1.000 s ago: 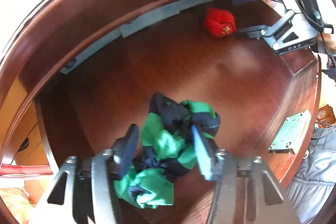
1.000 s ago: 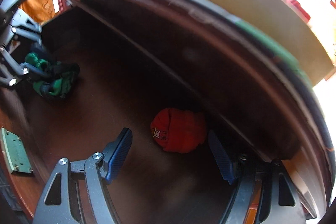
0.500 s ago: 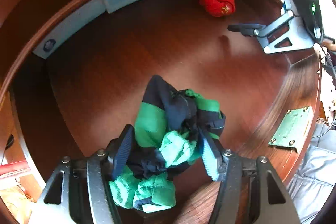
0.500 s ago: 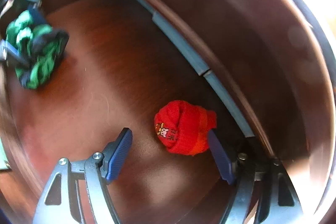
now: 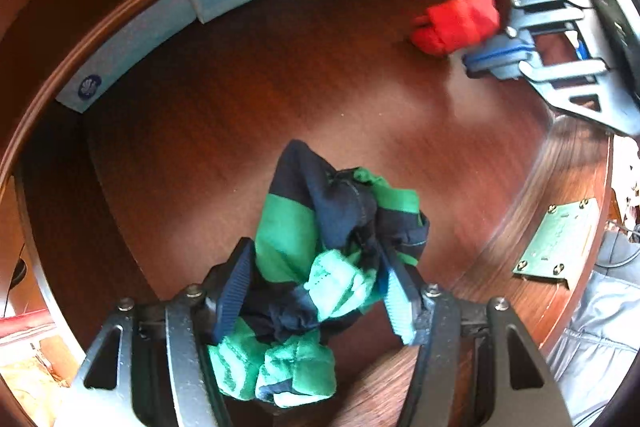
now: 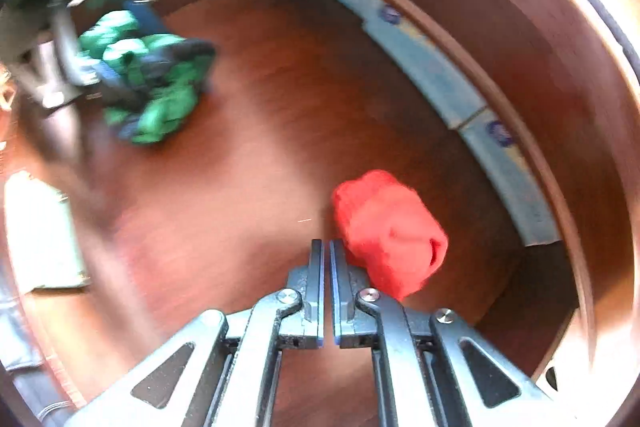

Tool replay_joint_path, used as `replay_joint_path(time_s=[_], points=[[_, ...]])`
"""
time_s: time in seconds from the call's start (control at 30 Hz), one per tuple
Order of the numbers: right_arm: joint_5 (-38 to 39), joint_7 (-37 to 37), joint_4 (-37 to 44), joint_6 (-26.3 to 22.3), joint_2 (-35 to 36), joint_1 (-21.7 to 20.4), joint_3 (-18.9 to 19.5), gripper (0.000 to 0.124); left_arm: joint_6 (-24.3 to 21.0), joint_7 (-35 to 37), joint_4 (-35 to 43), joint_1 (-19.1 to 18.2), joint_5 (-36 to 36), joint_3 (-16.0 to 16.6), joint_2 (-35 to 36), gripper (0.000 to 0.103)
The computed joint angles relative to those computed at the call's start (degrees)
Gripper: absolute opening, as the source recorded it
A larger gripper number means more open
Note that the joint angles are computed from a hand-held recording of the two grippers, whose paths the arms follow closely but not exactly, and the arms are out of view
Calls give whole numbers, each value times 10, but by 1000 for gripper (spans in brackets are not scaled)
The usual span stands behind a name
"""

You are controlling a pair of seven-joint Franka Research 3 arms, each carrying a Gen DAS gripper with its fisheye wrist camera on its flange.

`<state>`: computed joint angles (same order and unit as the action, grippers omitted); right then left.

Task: Take underwear out of drawer
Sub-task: 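Lift the green-and-navy socks with the left tool while the right tool grasps the red sock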

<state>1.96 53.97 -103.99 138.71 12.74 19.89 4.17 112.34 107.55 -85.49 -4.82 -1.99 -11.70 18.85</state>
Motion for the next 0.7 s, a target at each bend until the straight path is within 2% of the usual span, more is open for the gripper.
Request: replay_joint_path(time_s=[0.13, 0.23, 0.3, 0.4, 0.5, 0.57, 0.7], points=[[-19, 7, -30, 21, -20, 8, 1, 4, -5, -7, 7, -5, 4, -1, 6, 59], [-10, 23, -38, 31, -28, 7, 2, 15, -10, -10, 17, -7, 8, -1, 13, 53], [-10, 34, -47, 27, -49, 5, 1, 38, -8, -8, 16, -8, 9, -2, 15, 49], [13, 20, -68, 39, -75, -3, 5, 64, -4, -9, 14, -9, 10, -3, 16, 41], [-26, 53, -82, 65, -86, -9, -3, 69, -1, -8, 11, -11, 12, -4, 16, 36], [-70, 101, -72, 75, -70, -6, -7, 69, 3, -7, 8, -11, 12, -5, 16, 33], [-142, 153, -24, 90, -22, 2, -22, 69, 2, -6, 12, -12, 11, -5, 20, 29]])
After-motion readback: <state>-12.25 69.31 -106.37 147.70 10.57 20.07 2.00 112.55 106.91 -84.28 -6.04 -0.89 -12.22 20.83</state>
